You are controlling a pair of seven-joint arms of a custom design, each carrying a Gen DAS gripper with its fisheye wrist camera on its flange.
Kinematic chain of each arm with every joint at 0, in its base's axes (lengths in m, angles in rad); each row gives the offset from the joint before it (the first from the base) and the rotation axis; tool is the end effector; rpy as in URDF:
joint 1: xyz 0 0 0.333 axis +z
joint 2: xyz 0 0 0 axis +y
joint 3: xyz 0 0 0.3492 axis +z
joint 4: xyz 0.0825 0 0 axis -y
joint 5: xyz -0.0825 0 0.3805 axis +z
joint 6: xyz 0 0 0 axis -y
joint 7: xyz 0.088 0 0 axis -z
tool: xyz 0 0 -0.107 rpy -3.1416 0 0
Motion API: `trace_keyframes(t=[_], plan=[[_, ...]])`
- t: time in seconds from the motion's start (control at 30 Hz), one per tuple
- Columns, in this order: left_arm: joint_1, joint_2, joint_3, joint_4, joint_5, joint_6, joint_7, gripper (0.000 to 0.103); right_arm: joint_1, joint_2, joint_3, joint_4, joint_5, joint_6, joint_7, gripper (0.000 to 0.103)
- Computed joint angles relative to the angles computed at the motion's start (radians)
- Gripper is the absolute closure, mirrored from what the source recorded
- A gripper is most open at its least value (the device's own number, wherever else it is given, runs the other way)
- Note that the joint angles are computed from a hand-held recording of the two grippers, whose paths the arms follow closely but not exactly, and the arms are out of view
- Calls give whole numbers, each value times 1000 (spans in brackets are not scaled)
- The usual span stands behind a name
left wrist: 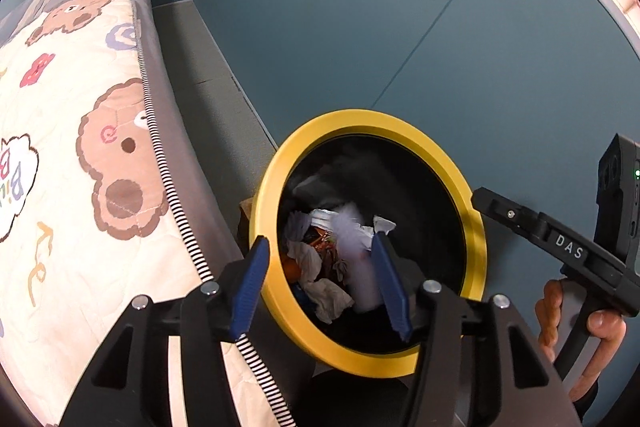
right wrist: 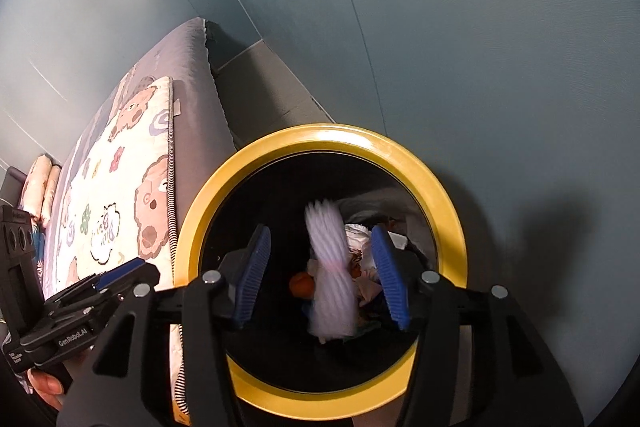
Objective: Collect trash
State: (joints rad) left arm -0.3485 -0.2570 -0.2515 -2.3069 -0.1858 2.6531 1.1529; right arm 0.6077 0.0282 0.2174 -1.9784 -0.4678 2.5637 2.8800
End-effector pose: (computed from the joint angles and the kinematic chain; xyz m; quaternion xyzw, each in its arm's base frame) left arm 0.4113 -0.2868 0.5469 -0.6561 0.6941 -0.2923 0.0473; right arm 0.4047 0.4464 0.5486 -0.6130 0.7229 -0.0909 0.3056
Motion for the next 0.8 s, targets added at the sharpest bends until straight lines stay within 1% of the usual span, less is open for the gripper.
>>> trace_keyframes(t=[0.23, 0.47, 0.6, 0.73, 0.8], plan=[[8, -51, 19, -47, -22, 18, 4, 53, 12, 12, 5, 27, 22, -16, -38, 53], [23, -145, 38, -128, -35, 21, -16, 53, 40, 53, 8, 78, 49, -14, -87, 53], [42, -217, 52, -184, -32, 14, -41, 53, 72, 104, 12, 147, 70, -21, -137, 53], [78, -312, 62, -256, -12, -2, -76, 53, 115, 160, 8, 230, 83, -41, -182, 53], [84, -360, 78, -289, -15, -16, -85, 53, 137, 181, 4, 263, 86, -52, -193, 53]])
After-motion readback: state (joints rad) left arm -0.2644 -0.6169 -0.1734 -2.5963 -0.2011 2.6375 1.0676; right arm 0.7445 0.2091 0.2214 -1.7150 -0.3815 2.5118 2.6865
